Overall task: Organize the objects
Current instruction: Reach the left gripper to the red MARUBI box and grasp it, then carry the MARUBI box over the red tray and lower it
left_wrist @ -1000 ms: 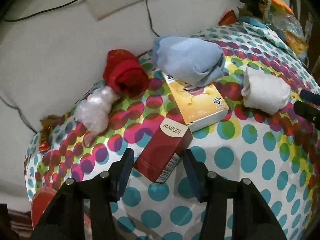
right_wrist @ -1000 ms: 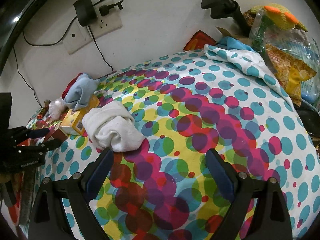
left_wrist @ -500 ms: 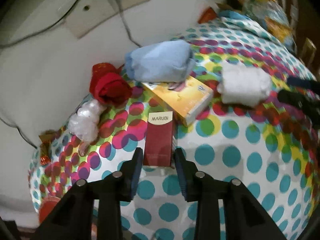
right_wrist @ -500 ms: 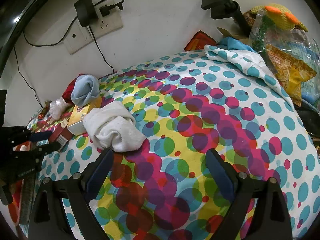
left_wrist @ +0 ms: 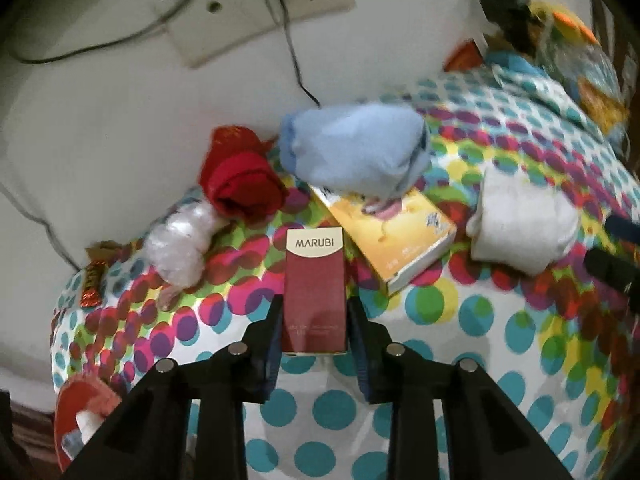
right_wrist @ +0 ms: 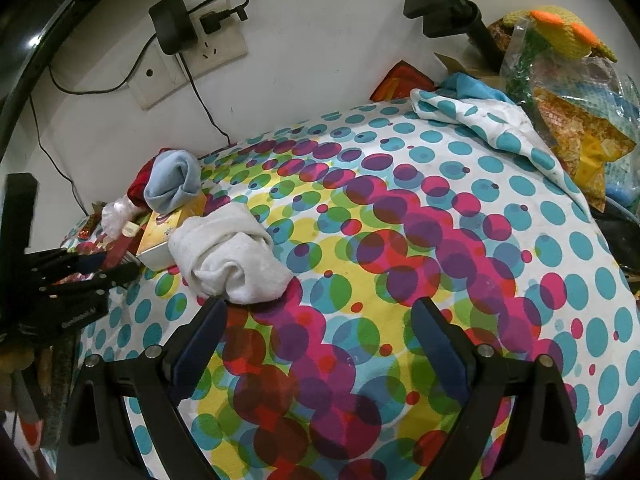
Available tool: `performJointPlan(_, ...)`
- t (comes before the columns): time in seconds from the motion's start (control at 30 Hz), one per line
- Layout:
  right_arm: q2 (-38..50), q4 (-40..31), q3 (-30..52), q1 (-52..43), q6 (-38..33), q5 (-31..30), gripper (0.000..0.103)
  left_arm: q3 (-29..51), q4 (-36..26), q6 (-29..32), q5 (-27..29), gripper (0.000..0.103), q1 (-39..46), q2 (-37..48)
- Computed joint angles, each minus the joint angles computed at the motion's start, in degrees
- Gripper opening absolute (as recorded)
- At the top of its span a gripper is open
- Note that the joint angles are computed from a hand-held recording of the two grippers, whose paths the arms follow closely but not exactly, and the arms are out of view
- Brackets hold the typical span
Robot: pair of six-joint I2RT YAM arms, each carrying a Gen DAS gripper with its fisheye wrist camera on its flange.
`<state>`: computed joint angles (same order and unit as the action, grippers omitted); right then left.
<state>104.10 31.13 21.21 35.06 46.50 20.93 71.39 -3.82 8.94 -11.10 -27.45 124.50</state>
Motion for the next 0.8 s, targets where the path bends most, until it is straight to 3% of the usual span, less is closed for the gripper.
performJointPlan(0.3, -0.1, -1.0, 0.2, 0.0, 0.7, 0.7, 0.092, -8.6, 6.1, -13.4, -10.4, 0.03, -5.1, -6.8)
performJointPlan(0.4, -0.1, -2.3, 0.8, 0.3, 0.6, 0.9, 0.094, -12.8, 8.4, -15.4, -12.6, 0.03, -5.8, -11.2)
performJointPlan(0.8, 0.7, -6.7, 3.4, 1.4, 0.6, 2.1, 0.098, -24.4, 8.4, -14.0, -16.1, 0.03, -4.4, -31.5)
